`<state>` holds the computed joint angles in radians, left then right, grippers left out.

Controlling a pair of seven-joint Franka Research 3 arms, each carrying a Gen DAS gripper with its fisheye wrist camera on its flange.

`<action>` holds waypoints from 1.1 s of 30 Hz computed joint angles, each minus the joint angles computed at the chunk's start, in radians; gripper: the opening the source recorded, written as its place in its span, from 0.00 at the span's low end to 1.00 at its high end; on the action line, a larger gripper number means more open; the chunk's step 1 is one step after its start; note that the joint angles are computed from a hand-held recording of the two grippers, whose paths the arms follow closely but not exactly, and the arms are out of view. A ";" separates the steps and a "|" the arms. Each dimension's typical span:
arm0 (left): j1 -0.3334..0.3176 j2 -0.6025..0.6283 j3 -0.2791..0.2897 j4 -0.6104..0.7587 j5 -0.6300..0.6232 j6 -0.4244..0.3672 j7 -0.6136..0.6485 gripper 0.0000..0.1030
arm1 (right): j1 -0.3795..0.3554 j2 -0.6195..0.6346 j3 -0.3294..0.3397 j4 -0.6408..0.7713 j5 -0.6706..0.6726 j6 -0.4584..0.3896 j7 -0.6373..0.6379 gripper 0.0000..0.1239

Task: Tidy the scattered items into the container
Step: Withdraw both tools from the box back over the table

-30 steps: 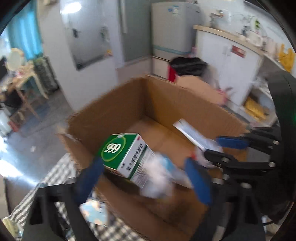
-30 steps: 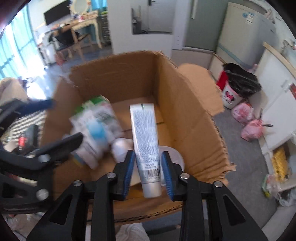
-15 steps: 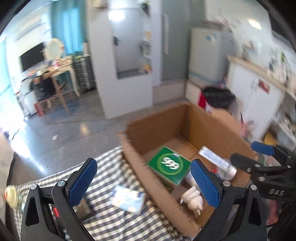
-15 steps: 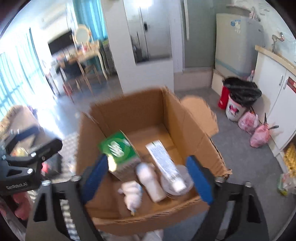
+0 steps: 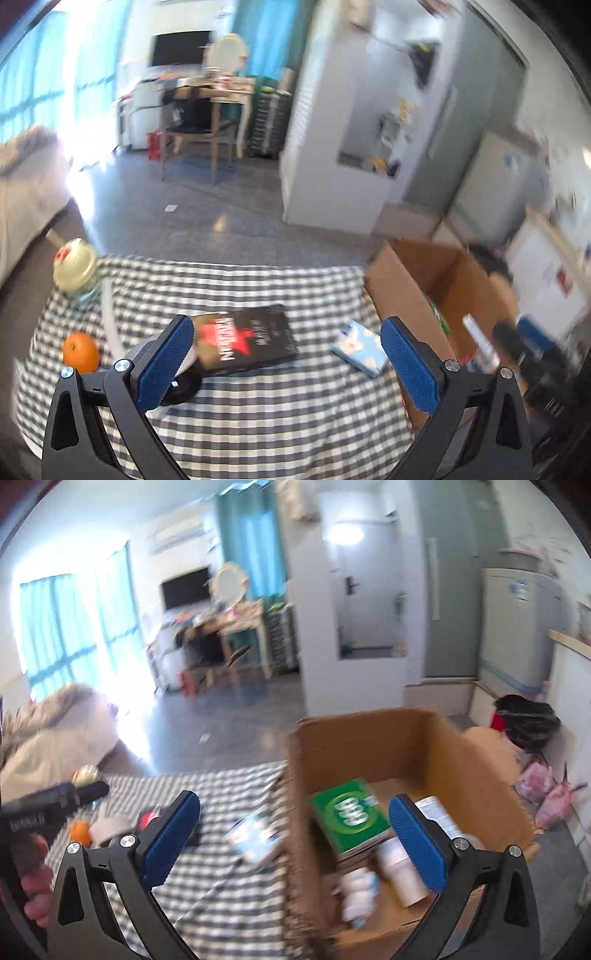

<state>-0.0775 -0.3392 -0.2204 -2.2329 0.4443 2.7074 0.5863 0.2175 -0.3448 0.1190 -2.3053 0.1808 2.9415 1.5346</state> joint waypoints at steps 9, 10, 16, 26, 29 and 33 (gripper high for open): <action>0.057 -0.123 0.030 -0.118 0.015 -0.046 -0.025 1.00 | 0.117 0.070 -0.005 0.014 0.087 0.051 -0.055 0.83; 0.057 -0.124 0.033 -0.121 0.012 -0.060 -0.013 1.00 | 0.102 0.075 0.016 0.014 0.070 0.050 -0.033 0.83; 0.070 -0.127 0.024 -0.143 0.030 -0.102 0.017 1.00 | 0.098 0.105 0.040 0.039 0.007 0.011 0.009 0.83; -0.021 -0.074 0.045 -0.143 -0.048 -0.090 0.142 1.00 | 0.106 0.107 0.022 0.050 0.006 -0.056 0.039 0.83; 0.056 -0.033 -0.098 -0.040 0.134 -0.316 0.016 1.00 | 0.146 0.099 -0.015 0.048 0.082 -0.062 -0.025 0.83; 0.035 0.006 -0.162 0.030 0.295 -0.497 -0.042 1.00 | 0.220 0.089 -0.075 0.047 0.262 -0.067 -0.184 0.83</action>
